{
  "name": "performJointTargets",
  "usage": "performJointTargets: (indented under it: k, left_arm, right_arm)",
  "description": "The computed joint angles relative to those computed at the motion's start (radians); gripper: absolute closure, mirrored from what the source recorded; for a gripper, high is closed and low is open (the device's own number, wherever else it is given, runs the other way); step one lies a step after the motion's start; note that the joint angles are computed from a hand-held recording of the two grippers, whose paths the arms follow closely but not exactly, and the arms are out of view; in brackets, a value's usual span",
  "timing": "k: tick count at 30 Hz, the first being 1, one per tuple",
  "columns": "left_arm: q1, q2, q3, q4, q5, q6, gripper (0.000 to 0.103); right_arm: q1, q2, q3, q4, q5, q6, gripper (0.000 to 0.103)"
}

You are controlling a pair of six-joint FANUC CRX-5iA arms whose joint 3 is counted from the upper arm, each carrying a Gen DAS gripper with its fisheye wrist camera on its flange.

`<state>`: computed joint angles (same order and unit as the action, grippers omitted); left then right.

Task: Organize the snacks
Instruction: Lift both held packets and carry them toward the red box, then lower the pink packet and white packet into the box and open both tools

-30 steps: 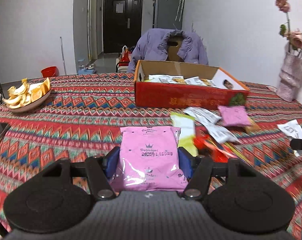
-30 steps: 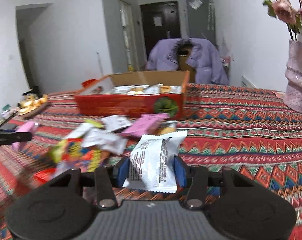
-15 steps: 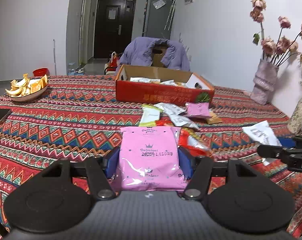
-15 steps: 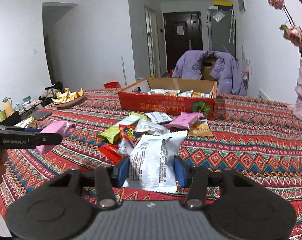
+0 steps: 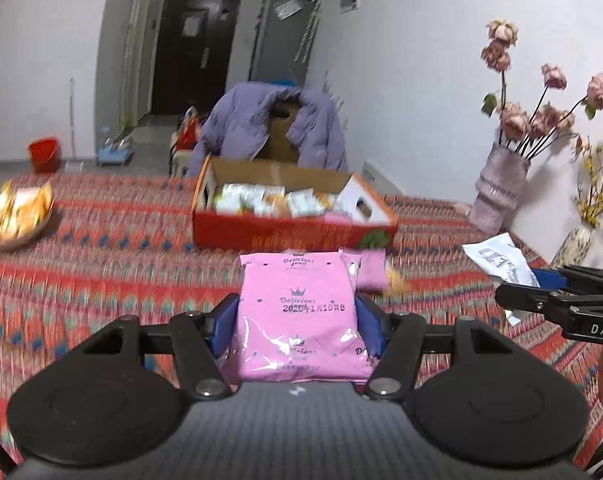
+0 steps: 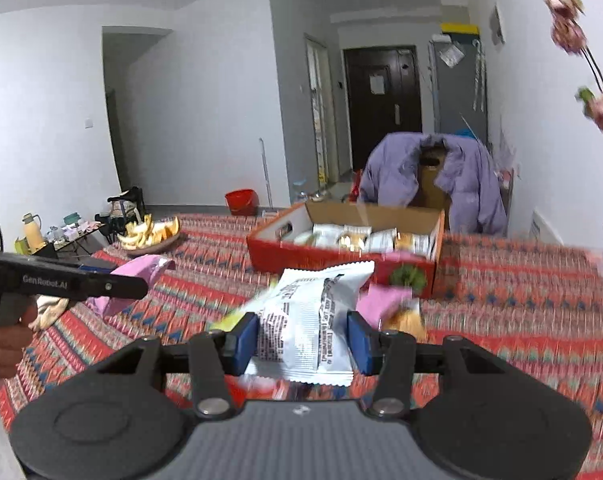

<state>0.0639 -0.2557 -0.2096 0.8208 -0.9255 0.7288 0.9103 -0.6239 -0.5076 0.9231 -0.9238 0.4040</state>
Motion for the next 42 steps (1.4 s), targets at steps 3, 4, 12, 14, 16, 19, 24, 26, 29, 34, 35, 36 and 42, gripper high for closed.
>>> performJointTargets:
  k: [3,4,12,14,16,19,24,26,29,34,35,36,42]
  left_arm:
    - [-0.052,0.1,0.117,-0.065,0.062,0.026,0.04]
    - [-0.066,0.139,0.164,-0.093,0.069,0.056,0.04]
    - [-0.151,0.53,0.657,-0.324,0.005,0.358,0.04]
    - [-0.172,0.626,0.787,-0.379,-0.036,0.406,0.04]
    - [-0.192,0.718,0.92,-0.444,-0.075,0.474,0.04]
    - [-0.204,0.844,1.089,-0.477,-0.13,0.521,0.04]
    - [-0.207,0.989,1.26,-0.472,-0.216,0.551,0.04]
    - [-0.21,0.982,1.219,-0.464,-0.188,0.531,0.039]
    - [-0.212,0.967,1.159,-0.444,-0.156,0.493,0.024]
    - [-0.212,0.955,1.134,-0.441,-0.167,0.474,0.019]
    - [-0.212,0.954,1.139,-0.445,-0.175,0.479,0.019]
    - [-0.212,0.949,1.136,-0.443,-0.177,0.48,0.019]
    - [-0.21,0.861,1.048,-0.43,-0.148,0.433,0.014]
  right_arm:
    - [-0.144,0.076,0.083,-0.097,0.109,0.142,0.056]
    - [-0.194,0.107,0.115,-0.138,0.146,0.188,0.056]
    - [-0.488,0.444,0.492,-0.625,0.248,0.6,0.056]
    - [-0.531,0.532,0.575,-0.69,0.238,0.645,0.056]
    - [-0.563,0.615,0.648,-0.73,0.227,0.677,0.056]
    - [-0.591,0.713,0.716,-0.759,0.215,0.685,0.056]
    - [-0.616,0.819,0.777,-0.789,0.2,0.669,0.055]
    - [-0.622,0.842,0.784,-0.798,0.198,0.67,0.053]
    - [-0.616,0.856,0.768,-0.751,0.191,0.644,0.046]
    - [-0.621,0.842,0.753,-0.742,0.202,0.63,0.022]
    - [-0.62,0.837,0.75,-0.731,0.203,0.622,0.022]
    - [-0.617,0.832,0.748,-0.72,0.203,0.614,0.022]
    - [-0.6,0.789,0.735,-0.665,0.181,0.6,0.019]
